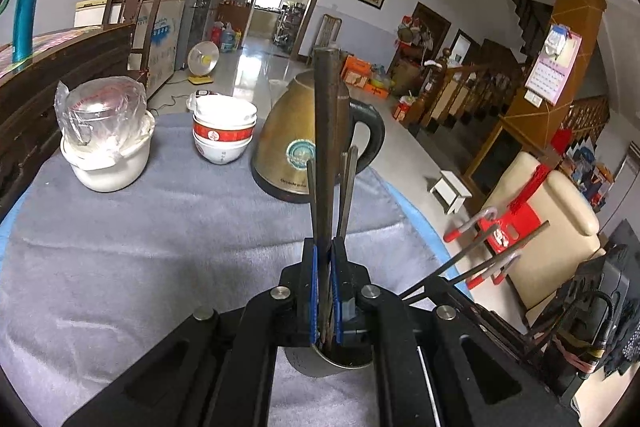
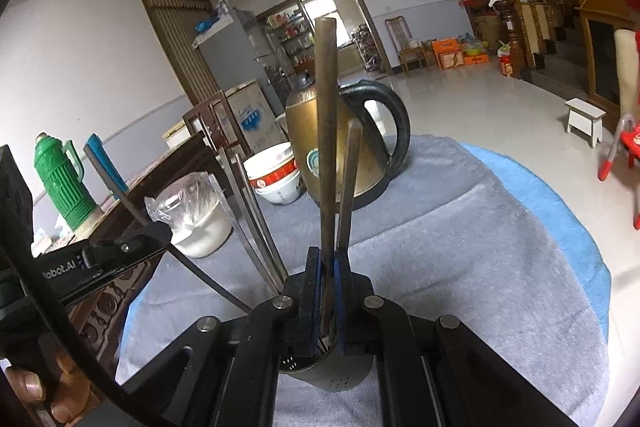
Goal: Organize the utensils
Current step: 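Lower both held chopsticks into the grey cup, then open both grippers to release the chopsticks into the cup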
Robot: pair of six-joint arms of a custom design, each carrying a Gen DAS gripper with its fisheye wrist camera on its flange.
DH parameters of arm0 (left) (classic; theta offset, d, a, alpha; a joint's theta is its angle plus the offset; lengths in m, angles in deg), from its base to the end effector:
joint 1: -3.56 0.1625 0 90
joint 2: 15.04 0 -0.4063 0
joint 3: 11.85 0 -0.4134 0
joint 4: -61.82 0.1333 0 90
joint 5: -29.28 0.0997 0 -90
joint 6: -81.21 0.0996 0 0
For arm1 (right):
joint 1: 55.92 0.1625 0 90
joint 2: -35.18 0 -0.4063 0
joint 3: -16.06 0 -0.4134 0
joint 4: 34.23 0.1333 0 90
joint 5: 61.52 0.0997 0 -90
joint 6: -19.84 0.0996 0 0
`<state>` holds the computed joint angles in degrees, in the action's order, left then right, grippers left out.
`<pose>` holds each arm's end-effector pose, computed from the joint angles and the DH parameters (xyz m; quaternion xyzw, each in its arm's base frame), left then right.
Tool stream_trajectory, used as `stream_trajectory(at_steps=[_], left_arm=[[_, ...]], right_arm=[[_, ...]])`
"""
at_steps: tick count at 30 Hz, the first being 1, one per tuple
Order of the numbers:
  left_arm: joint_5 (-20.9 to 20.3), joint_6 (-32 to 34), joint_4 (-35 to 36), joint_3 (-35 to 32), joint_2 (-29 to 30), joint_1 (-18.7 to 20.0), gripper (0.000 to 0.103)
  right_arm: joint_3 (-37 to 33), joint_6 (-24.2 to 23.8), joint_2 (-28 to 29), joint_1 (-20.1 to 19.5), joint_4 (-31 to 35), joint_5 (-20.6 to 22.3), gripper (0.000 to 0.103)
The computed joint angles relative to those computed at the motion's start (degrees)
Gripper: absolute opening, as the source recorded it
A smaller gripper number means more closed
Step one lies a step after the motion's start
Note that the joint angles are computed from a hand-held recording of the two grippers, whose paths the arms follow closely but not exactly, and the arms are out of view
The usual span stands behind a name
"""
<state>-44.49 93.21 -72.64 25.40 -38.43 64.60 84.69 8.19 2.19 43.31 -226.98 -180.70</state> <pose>-0.2990 -0.8732 0.1932 0.2992 0.9076 -0.2785 0.0961 0.2113 -0.7718 0.2009 0.0092 -0.8184 0.5304 0.2212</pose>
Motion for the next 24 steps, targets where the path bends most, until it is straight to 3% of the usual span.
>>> stream_trajectory(at_steps=[12, 14, 15, 17, 18, 19, 20, 24], left_arm=[[2.29, -0.62, 7.51, -3.18, 1.58, -0.12, 0.007], [1.97, -1.12, 7.78, -3.04, 0.94, -0.12, 0.016], [1.90, -1.13, 7.31, -2.60, 0.51, -0.16, 0.032], [1.99, -0.79, 4.34, -0.18, -1.09, -0.30, 0.050], [1.98, -0.24, 2.39, 1.59, -2.32, -0.41, 0.050], [1.87, 0.05, 1.88, 2.00, -2.74, -0.38, 0.050], [1.68, 0.23, 1.00, 3.13, -3.78, -0.39, 0.050], [1.22, 0.80, -3.13, 7.77, -7.74, -0.13, 0.055]], right_arm=[[-0.94, 1.88, 0.01, -0.03, 6.75, -1.41, 0.009], [-0.75, 1.86, -0.27, 0.14, 6.77, -2.01, 0.010], [-0.63, 1.67, -0.38, 0.40, 6.43, -2.85, 0.012], [0.28, 0.97, -1.04, 0.92, 4.75, -3.79, 0.034], [0.95, 0.44, -1.39, 1.26, 2.91, -4.32, 0.042], [1.23, 0.18, -1.55, 1.45, 1.65, -4.66, 0.062], [2.17, -0.46, -1.94, 1.81, -1.36, -4.89, 0.067], [5.07, -1.40, -3.64, 3.02, -8.86, -6.00, 0.067]])
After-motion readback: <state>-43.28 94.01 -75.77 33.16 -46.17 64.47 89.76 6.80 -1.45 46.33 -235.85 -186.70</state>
